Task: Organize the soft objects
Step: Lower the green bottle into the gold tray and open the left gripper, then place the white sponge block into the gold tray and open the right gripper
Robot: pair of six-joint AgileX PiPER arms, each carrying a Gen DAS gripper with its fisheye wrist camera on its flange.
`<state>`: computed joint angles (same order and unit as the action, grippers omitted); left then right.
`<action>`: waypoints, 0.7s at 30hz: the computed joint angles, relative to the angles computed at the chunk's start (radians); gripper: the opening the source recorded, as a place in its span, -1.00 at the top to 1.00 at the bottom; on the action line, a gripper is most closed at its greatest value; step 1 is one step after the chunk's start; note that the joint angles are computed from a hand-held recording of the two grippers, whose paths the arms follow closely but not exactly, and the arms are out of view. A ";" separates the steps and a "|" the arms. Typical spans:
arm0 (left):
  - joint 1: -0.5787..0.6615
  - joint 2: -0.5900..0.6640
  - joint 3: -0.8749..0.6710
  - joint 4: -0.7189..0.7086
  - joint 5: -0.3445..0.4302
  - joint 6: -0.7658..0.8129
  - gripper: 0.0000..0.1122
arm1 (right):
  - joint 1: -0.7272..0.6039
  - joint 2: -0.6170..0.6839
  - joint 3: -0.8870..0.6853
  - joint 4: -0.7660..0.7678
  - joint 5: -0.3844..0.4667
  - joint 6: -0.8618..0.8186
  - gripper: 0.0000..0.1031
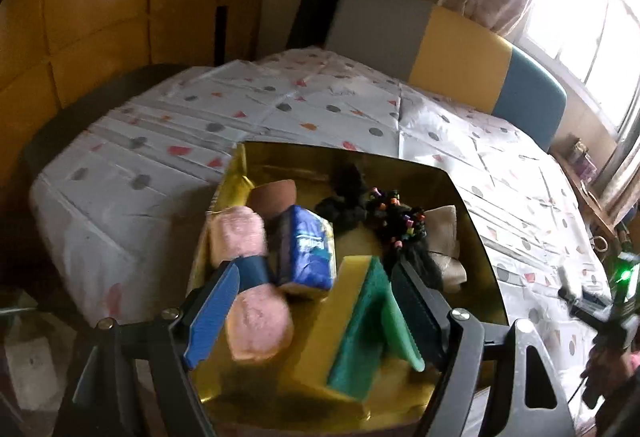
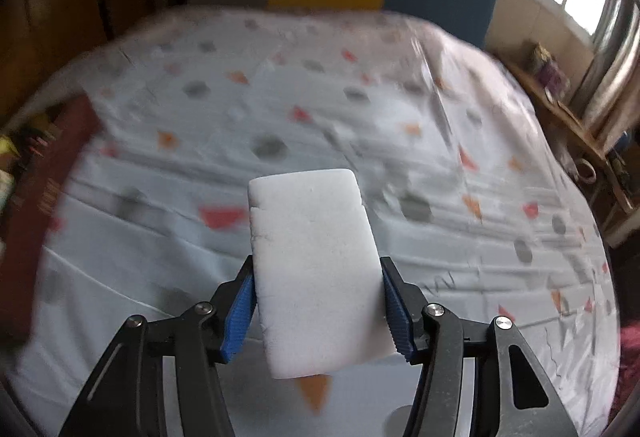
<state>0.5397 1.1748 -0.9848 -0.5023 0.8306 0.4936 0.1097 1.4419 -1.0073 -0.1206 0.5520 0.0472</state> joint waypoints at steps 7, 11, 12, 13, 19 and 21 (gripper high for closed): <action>0.070 -0.120 0.049 -0.008 0.046 0.072 -0.43 | 0.344 -0.067 -0.084 -0.010 0.048 0.108 -0.13; 0.108 -0.172 0.068 -0.026 0.069 0.113 -0.43 | 0.526 -0.008 -0.151 -0.076 0.057 0.222 -0.13; 0.113 -0.181 0.071 -0.028 0.074 0.119 -0.43 | 0.562 0.011 -0.168 -0.110 0.063 0.262 -0.13; 0.123 -0.191 0.074 -0.032 0.080 0.131 -0.43 | 0.599 0.039 -0.193 -0.134 0.071 0.299 -0.13; 0.191 -0.220 0.085 -0.063 0.117 0.171 -0.43 | 0.686 0.165 -0.294 -0.203 0.133 0.407 -0.14; 0.207 -0.224 0.089 -0.068 0.128 0.177 -0.43 | 0.694 0.202 -0.316 -0.196 0.157 0.420 -0.16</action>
